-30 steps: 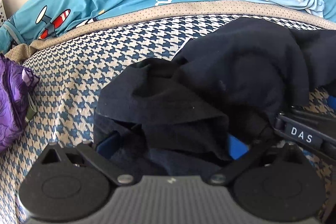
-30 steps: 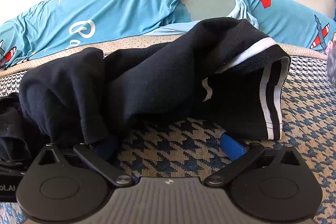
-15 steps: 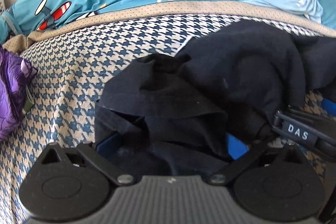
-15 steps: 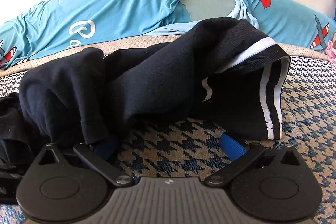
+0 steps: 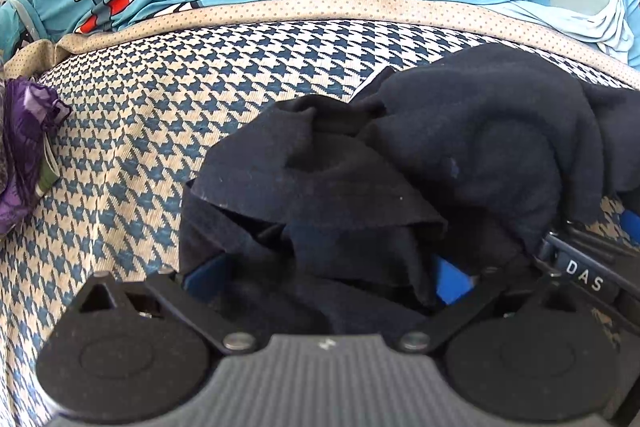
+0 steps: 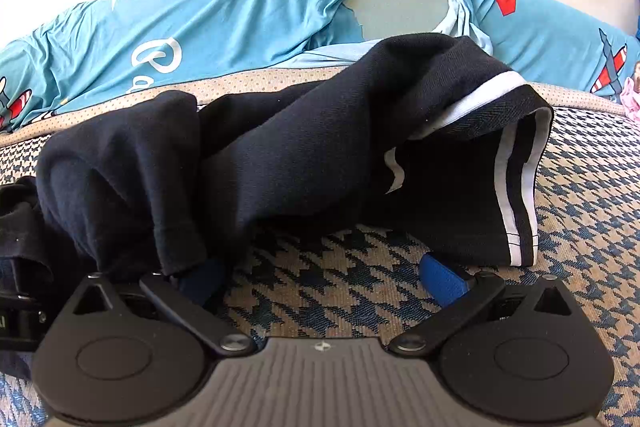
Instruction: Fold clothes
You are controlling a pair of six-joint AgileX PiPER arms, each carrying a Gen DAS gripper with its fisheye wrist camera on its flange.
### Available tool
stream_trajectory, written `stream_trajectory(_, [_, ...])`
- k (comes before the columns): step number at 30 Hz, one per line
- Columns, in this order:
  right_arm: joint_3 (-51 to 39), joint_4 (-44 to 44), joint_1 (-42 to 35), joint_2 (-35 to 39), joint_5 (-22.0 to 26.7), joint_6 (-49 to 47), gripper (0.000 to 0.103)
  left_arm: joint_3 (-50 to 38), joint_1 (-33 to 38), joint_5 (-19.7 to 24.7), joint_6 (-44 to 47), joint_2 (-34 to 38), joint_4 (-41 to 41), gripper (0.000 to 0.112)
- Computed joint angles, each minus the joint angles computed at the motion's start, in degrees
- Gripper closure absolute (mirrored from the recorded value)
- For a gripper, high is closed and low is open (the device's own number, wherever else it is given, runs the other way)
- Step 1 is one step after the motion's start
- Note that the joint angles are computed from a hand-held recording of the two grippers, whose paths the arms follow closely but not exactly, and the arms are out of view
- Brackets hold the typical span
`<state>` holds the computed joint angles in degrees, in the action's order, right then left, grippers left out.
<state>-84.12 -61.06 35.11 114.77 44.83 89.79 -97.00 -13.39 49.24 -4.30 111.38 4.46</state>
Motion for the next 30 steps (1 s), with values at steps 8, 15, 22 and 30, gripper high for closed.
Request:
stream_trajectory(8, [0.15, -0.33, 0.04, 0.02, -0.08, 0.33, 0.000, -2.37, 0.78, 0.73, -0.70, 0.49, -0.87, 0.009])
stream_trajectory(15, [-0.89, 7.89, -0.28, -1.90, 0.72, -10.18, 0.000, -6.48, 2.88, 1.76, -1.94, 1.88, -2.08, 0.009])
stream_trajectory(22, [1.72, 17.65, -1.15, -6.73, 0.18, -20.12, 0.000, -8.87, 4.82, 2.47, -1.83, 2.15, -3.82, 0.009])
stream_trajectory(30, [11.23, 16.43, -2.38, -15.82, -9.01, -21.75, 0.000, -9.50, 6.24, 2.67, -3.47, 2.12, -4.70, 0.009])
